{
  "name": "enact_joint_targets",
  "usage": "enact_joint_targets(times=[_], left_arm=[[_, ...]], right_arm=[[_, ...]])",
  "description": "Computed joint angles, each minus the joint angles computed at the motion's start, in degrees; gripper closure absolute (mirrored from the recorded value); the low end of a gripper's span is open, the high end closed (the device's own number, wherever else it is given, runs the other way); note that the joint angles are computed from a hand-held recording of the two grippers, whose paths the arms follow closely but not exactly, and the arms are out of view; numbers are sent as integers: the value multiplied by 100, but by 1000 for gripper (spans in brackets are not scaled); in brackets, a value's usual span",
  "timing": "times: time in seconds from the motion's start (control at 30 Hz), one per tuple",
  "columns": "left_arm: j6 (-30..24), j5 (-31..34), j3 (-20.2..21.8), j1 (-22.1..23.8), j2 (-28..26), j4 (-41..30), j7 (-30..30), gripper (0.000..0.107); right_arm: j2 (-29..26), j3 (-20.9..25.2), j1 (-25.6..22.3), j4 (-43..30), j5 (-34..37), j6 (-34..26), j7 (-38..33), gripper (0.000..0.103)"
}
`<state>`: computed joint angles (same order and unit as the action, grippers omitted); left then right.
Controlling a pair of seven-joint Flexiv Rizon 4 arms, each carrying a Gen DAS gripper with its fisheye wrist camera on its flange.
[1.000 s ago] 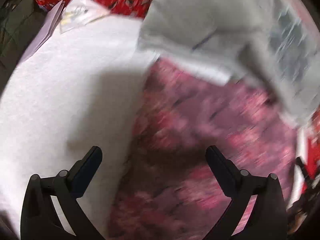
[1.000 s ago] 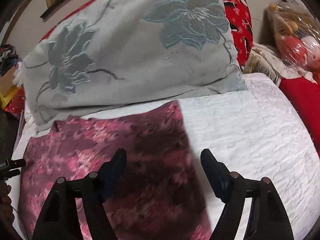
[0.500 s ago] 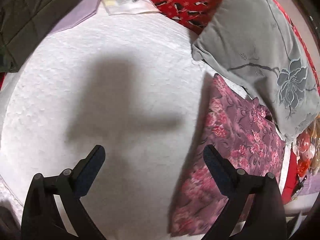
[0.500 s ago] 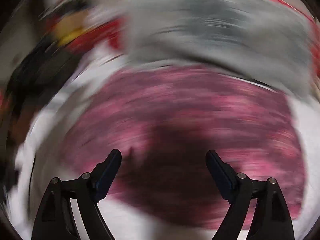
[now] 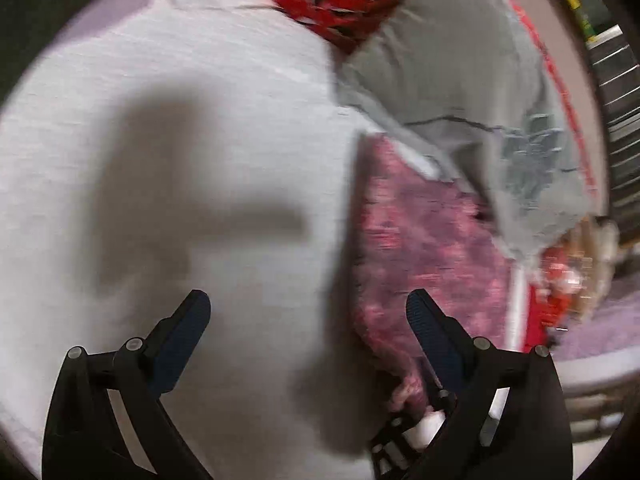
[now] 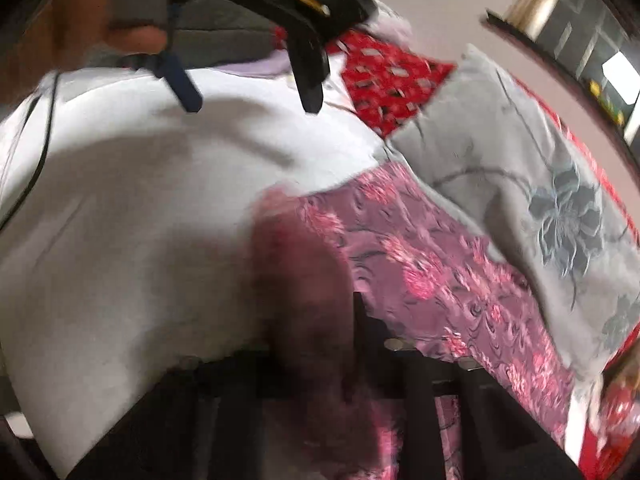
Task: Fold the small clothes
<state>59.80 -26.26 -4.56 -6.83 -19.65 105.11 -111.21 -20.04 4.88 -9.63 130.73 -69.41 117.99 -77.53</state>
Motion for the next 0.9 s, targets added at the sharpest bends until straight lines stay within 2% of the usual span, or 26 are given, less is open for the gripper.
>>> enact_joint_targets(times=[0.03,0.13,0.2,0.3,0.33,0.37,0.4,0.43,0.47,0.5,0.6,0.7,0.9], left_arm=[[162,-467,-256,139,-77,8,346,8],[185,-1202,-645,297,-473,-358,927,8],[-119,-1191,-662,249,-800,-811,956,8],[-724,-755,-513,51,-1301,-1629,661,8],[-899,-547,-426,-46,-1457,-1925,497,11],[-968,-400,-365,-108,-1522,-2072,400,18],[-1112,-189,-276,-190,-1600,-2285,274,41],[-1310,6,-221,-247,-1683,-2514,204,73],[-1552,215,-152,-317,-1762,-2763,106,87],[-1701,377,-99,-375,-1808,-2929,18,96],[-1744,719,-27,-553,-1855,-3250,-191,96],[-1658,784,-113,-632,-1938,-3523,-243,97],[-2356,1259,-25,-1097,-2649,-5175,-559,97]], right_arm=[[-43,24,-249,-129,-413,256,522,83],[-55,-187,-448,-333,-983,852,1190,84],[-40,-360,-426,-394,-1184,1084,1386,85],[-171,-660,-299,-720,-1675,1360,1925,85],[-195,-756,-252,-776,-1782,1436,2056,85],[-224,-860,-221,-846,-1928,1550,2251,85],[-256,-956,-200,-916,-2053,1675,2445,85],[-354,-1054,-170,-1052,-2158,1790,2631,85],[-383,-1143,-162,-1129,-2265,1913,2838,85],[-423,-1230,-177,-1219,-2355,2075,3068,85],[-524,-1460,-233,-1480,-2612,2485,3692,87],[-708,-1681,-352,-1854,-2762,2950,4340,87],[-978,-1968,-658,-2405,-2770,3605,5279,88]])
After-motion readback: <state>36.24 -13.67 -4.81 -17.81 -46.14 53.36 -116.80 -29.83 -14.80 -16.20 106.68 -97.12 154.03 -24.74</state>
